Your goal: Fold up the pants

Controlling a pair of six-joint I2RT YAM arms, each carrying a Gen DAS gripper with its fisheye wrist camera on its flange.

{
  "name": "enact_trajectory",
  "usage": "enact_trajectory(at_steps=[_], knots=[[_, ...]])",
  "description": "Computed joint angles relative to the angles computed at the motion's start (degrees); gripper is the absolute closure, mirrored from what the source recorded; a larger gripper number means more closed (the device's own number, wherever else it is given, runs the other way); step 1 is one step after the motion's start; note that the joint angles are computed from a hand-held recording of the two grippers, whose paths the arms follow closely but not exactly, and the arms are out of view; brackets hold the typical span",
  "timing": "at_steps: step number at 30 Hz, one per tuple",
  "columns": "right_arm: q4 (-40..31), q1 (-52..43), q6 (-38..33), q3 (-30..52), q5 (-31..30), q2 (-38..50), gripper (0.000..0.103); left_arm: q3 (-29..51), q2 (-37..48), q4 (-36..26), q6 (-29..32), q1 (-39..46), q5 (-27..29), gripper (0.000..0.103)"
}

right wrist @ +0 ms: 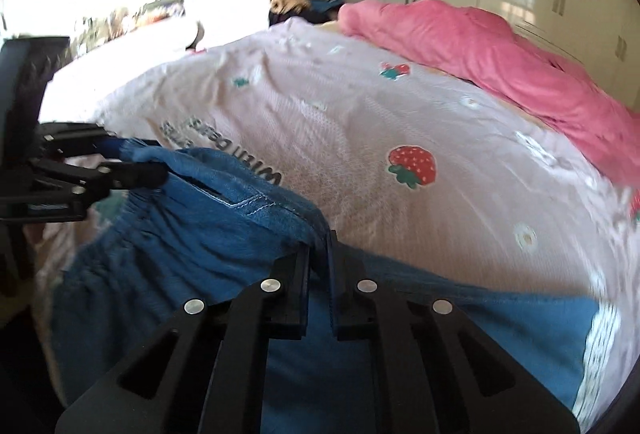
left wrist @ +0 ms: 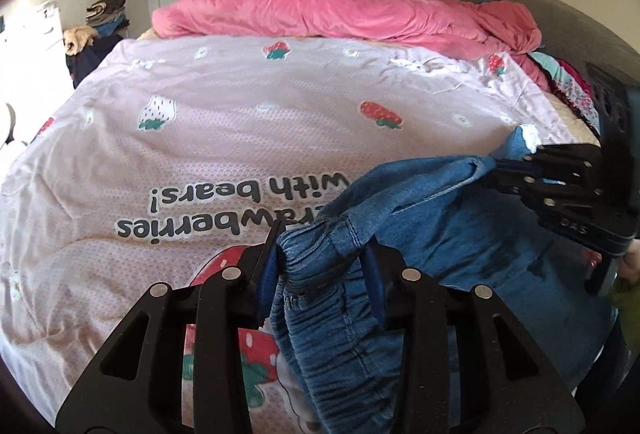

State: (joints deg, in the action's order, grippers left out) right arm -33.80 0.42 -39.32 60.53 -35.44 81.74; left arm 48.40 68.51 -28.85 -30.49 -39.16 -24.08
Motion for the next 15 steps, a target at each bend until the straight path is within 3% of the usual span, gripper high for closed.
enact_trajectory(at_steps=[7,11,15], knots=[[-7.6,-8.4,-2.2,-6.0,-8.0,-11.4,0.096,0.3,-4.7,-4.1,-4.6,-9.0,-6.2,0.074],[-18.9,-16.2,-11.6,-9.5,-13.4,-19.6,0.096,-0.1,-7.0,-8.6,-11.0,-18.4,-13.9,0.074],[-33.0,-23.5,-24.4,-11.2,-16.7,-23.9,0.096,-1.0,-8.7,-15.6,-23.1,-28.8,-20.5,0.074]])
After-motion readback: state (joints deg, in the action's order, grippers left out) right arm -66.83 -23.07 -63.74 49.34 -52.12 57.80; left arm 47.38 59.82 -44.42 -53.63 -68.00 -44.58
